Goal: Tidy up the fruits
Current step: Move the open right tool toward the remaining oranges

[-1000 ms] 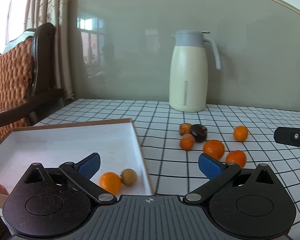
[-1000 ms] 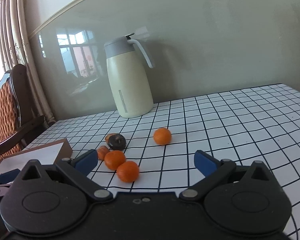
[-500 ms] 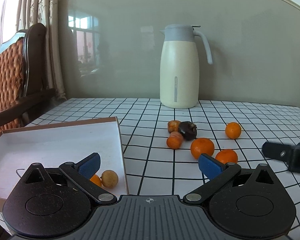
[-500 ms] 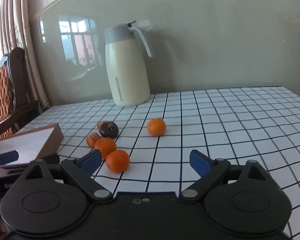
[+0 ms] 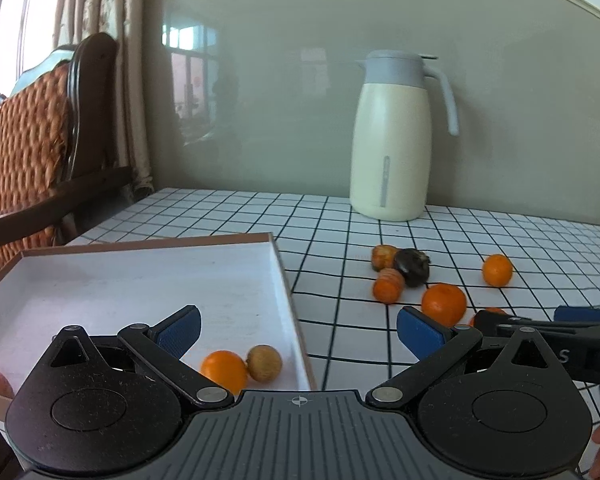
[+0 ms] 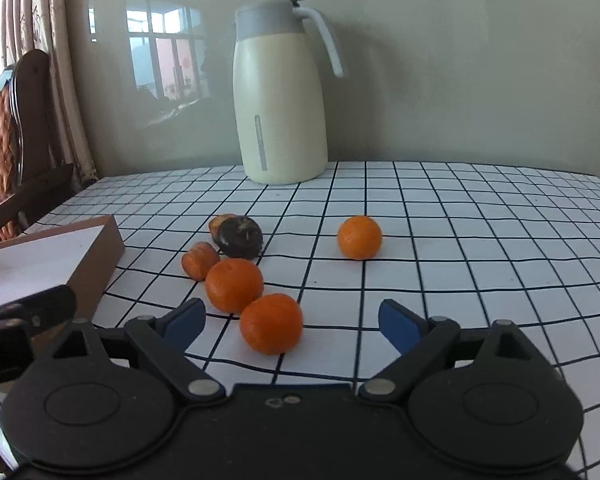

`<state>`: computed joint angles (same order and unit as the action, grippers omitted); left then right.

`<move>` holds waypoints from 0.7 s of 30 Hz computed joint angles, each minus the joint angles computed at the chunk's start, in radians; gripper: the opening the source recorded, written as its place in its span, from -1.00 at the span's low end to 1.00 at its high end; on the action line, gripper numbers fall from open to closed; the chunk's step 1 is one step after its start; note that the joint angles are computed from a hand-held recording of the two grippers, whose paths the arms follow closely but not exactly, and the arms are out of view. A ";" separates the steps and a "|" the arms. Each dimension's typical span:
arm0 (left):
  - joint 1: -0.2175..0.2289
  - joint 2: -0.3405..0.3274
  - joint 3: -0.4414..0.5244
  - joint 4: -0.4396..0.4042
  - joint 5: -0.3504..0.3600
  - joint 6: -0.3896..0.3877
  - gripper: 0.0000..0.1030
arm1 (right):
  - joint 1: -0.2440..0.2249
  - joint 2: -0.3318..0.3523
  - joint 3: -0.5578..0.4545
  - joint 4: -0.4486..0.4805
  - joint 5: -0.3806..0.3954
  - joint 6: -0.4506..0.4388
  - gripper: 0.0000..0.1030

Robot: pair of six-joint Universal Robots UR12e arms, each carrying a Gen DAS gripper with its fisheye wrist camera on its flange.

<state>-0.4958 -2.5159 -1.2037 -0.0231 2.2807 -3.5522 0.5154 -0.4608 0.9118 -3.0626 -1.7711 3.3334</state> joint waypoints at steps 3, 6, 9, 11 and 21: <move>0.005 0.005 -0.007 -0.007 -0.004 -0.023 1.00 | 0.008 0.020 -0.041 0.042 -0.051 -0.016 0.70; 0.006 0.006 -0.009 -0.007 -0.015 -0.031 1.00 | 0.015 0.035 -0.074 0.084 -0.101 -0.052 0.70; 0.005 0.001 -0.002 -0.007 -0.017 -0.022 1.00 | 0.018 0.040 -0.086 0.107 -0.132 -0.077 0.70; 0.003 -0.003 0.005 -0.007 -0.019 -0.014 1.00 | 0.015 0.037 -0.074 0.086 -0.143 -0.068 0.76; -0.004 -0.019 0.034 -0.025 -0.032 0.000 1.00 | -0.015 -0.033 0.062 -0.021 -0.269 0.110 0.78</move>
